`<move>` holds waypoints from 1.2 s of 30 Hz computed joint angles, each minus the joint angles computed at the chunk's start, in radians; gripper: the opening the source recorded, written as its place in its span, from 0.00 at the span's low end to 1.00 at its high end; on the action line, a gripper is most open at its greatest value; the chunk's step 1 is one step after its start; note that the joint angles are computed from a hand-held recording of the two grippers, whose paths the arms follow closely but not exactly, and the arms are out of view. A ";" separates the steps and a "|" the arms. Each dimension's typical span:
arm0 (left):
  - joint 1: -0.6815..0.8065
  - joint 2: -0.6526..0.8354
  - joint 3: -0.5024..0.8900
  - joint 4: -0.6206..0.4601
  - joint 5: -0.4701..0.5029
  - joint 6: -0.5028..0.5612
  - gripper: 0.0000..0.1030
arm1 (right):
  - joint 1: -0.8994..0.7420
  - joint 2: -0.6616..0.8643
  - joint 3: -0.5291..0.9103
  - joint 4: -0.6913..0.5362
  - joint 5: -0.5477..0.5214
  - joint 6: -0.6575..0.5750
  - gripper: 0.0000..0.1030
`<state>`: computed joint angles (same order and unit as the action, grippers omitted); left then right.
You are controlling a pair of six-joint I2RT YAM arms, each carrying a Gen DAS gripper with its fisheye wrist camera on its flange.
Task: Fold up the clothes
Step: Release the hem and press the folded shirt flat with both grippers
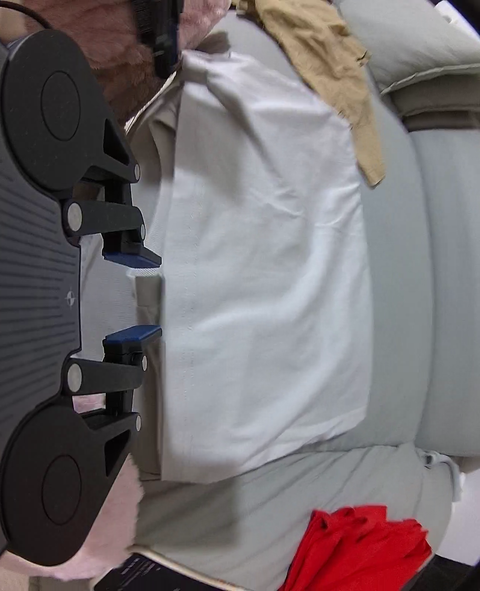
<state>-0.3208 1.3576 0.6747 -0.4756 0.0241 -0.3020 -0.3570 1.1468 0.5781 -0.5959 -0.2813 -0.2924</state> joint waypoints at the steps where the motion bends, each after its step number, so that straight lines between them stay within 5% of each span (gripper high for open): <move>1: 0.036 -0.035 -0.018 0.025 0.014 -0.011 0.30 | -0.005 -0.030 -0.015 0.010 -0.019 0.005 0.35; 5: 0.133 -0.071 -0.051 0.140 0.073 0.004 0.32 | -0.013 -0.086 -0.053 0.060 -0.103 0.026 0.34; 8: 0.173 -0.010 -0.032 0.198 0.128 0.031 0.32 | 0.015 -0.049 -0.069 0.130 -0.189 0.060 0.19; 14: 0.212 0.171 0.054 0.273 0.182 0.082 0.30 | 0.104 0.017 -0.128 0.339 -0.214 0.163 0.19; 22: 0.241 0.291 0.100 0.294 0.217 0.074 0.24 | 0.055 0.084 -0.116 0.340 -0.243 0.179 0.20; 25: 0.253 0.306 0.097 0.326 0.237 0.074 0.10 | 0.026 0.147 -0.103 0.351 -0.246 0.205 0.22; 27: 0.247 0.297 0.083 0.354 0.221 0.077 0.02 | 0.011 0.173 -0.101 0.367 -0.254 0.225 0.21; 32: 0.193 0.220 0.015 0.437 0.071 0.080 0.01 | 0.010 0.178 -0.107 0.376 -0.249 0.239 0.19; 36: 0.200 0.285 0.077 0.348 0.056 0.054 0.12 | 0.013 0.176 -0.111 0.377 -0.245 0.243 0.19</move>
<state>-0.1213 1.6430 0.7522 -0.1277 0.0802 -0.2480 -0.3440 1.3230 0.4672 -0.2192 -0.5265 -0.0496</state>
